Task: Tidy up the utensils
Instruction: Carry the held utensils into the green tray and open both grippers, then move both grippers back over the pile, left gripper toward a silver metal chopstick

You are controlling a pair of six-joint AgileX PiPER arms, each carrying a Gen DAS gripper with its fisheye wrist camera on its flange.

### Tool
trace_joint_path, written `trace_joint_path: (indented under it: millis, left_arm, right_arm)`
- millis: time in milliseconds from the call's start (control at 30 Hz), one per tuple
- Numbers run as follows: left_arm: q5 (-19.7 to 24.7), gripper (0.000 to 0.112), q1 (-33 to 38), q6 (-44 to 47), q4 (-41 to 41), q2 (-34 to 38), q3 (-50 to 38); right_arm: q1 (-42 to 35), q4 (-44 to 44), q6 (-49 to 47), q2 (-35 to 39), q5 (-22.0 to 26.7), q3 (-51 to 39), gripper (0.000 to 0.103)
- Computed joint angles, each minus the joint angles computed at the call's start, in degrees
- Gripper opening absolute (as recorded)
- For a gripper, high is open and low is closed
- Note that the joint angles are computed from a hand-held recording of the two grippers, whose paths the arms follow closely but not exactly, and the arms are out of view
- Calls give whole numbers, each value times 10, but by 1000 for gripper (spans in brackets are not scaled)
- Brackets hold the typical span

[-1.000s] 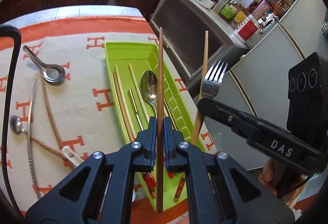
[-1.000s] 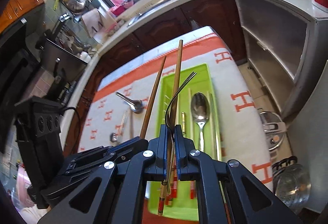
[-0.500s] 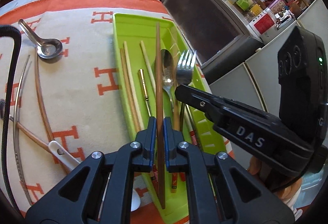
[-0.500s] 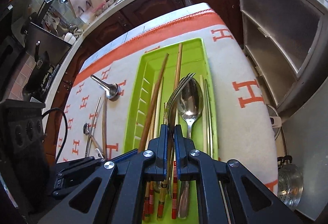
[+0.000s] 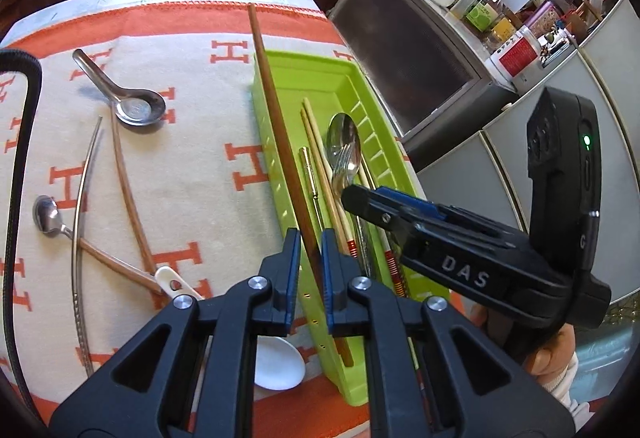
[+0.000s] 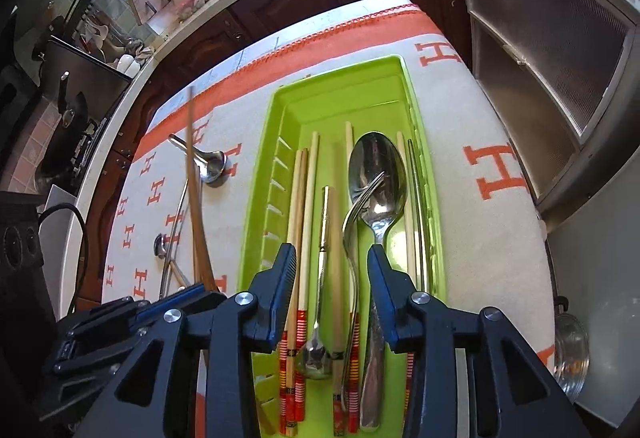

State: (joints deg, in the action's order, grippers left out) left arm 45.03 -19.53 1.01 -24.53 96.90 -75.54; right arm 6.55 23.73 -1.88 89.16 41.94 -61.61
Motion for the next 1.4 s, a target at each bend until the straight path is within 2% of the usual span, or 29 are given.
trace_joint_path:
  millis: [133, 233, 433, 533, 667, 733, 833, 967, 1400]
  left_arm:
    - [-3, 5, 5, 40, -40, 2, 2]
    - [3, 5, -4, 38, -31, 11, -5]
    - [10, 5, -27, 12, 5, 23, -9]
    - [10, 6, -22, 22, -5, 13, 2]
    - [12, 15, -20, 11, 12, -10, 16]
    - [13, 24, -12, 7, 21, -31, 28]
    - [15, 34, 8, 7, 27, -64, 48]
    - [19, 39, 37, 4, 51, -108, 71]
    - [42, 42, 189, 83, 32, -207, 157]
  right_arm:
    - [2, 6, -5, -24, 3, 13, 37]
    - [7, -37, 45, -39, 0, 23, 37]
    - [-7, -31, 39, -70, 4, 46, 37]
    - [-2, -32, 42, -78, 7, 50, 37]
    - [13, -47, 62, -90, 12, 50, 37]
    - [19, -55, 72, -94, 15, 46, 37]
    - [45, -92, 114, -109, 19, 43, 37]
    - [86, -132, 162, -128, 32, 34, 37]
    - [233, -215, 284, -122, 64, -26, 37]
